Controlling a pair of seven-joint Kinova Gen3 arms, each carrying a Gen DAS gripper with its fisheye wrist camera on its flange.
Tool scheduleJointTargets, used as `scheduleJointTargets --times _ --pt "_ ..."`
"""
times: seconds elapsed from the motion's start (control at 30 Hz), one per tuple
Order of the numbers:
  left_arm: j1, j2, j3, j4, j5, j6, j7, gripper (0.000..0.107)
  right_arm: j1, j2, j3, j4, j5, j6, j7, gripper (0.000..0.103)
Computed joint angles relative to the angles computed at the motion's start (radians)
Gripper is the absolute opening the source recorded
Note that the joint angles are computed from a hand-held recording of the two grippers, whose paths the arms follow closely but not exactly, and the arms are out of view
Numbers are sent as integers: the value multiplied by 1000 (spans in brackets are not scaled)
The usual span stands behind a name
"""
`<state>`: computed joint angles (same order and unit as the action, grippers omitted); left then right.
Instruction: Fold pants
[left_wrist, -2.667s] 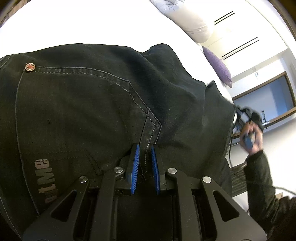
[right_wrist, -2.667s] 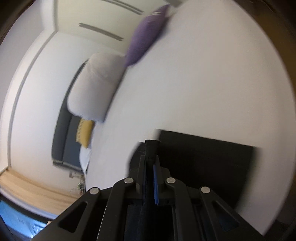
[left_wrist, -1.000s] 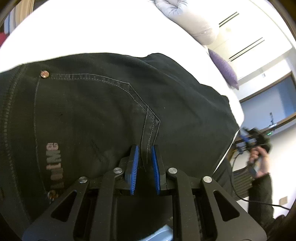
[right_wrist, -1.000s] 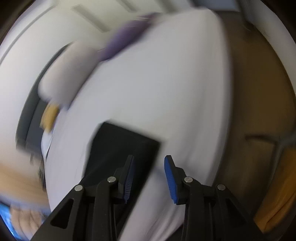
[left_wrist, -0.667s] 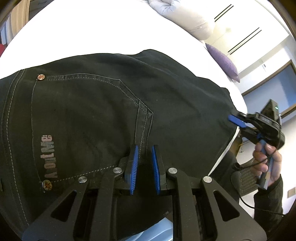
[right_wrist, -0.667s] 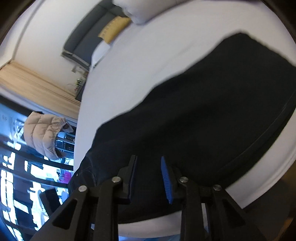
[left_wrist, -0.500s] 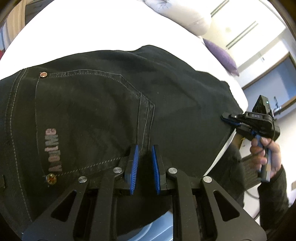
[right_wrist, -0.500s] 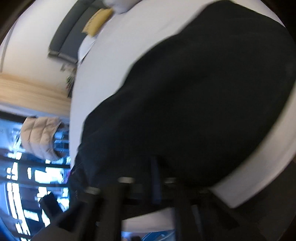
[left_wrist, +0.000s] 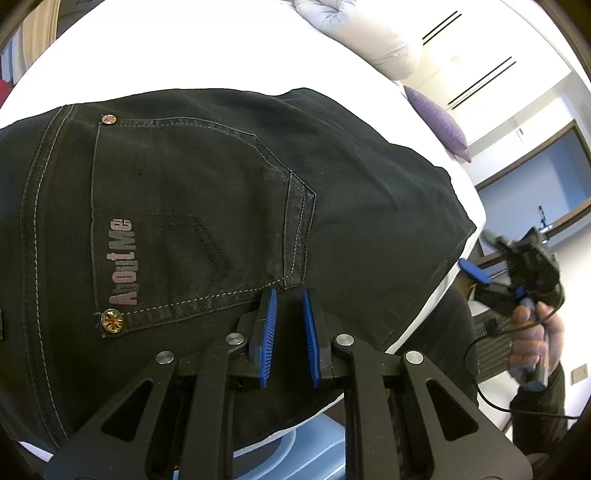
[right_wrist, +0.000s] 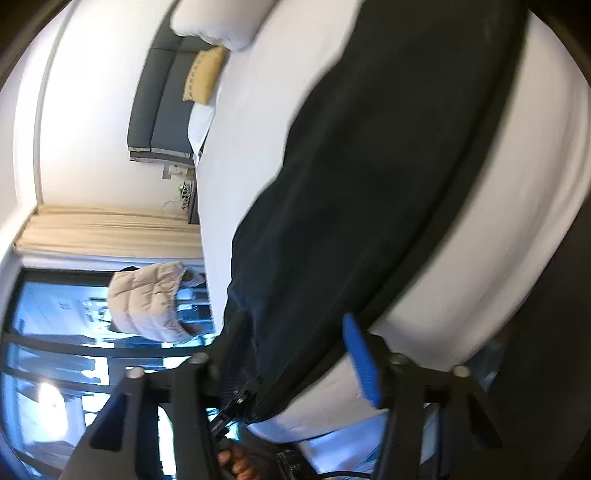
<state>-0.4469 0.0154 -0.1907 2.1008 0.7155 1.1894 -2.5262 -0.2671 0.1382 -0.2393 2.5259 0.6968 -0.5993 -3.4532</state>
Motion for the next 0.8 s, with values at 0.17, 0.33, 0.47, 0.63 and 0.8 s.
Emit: scheduleJointTargets --times 0.17,0.33,0.47,0.63,0.8 --pt "6 2 5 -4 4 -5 18 15 17 69 -7 6 -7 -77 2 52" --pt "9 5 7 -8 3 -7 23 15 24 106 -34 -12 -30 -89 -13 52" --pt "12 6 10 -9 4 -12 27 15 12 148 -40 -6 -100 -131 43 47" --pt "15 9 12 -11 5 -14 32 15 24 169 -72 -48 -86 -96 42 10" --pt "17 12 14 -19 0 -8 41 15 -12 137 -77 -38 -143 -30 63 3"
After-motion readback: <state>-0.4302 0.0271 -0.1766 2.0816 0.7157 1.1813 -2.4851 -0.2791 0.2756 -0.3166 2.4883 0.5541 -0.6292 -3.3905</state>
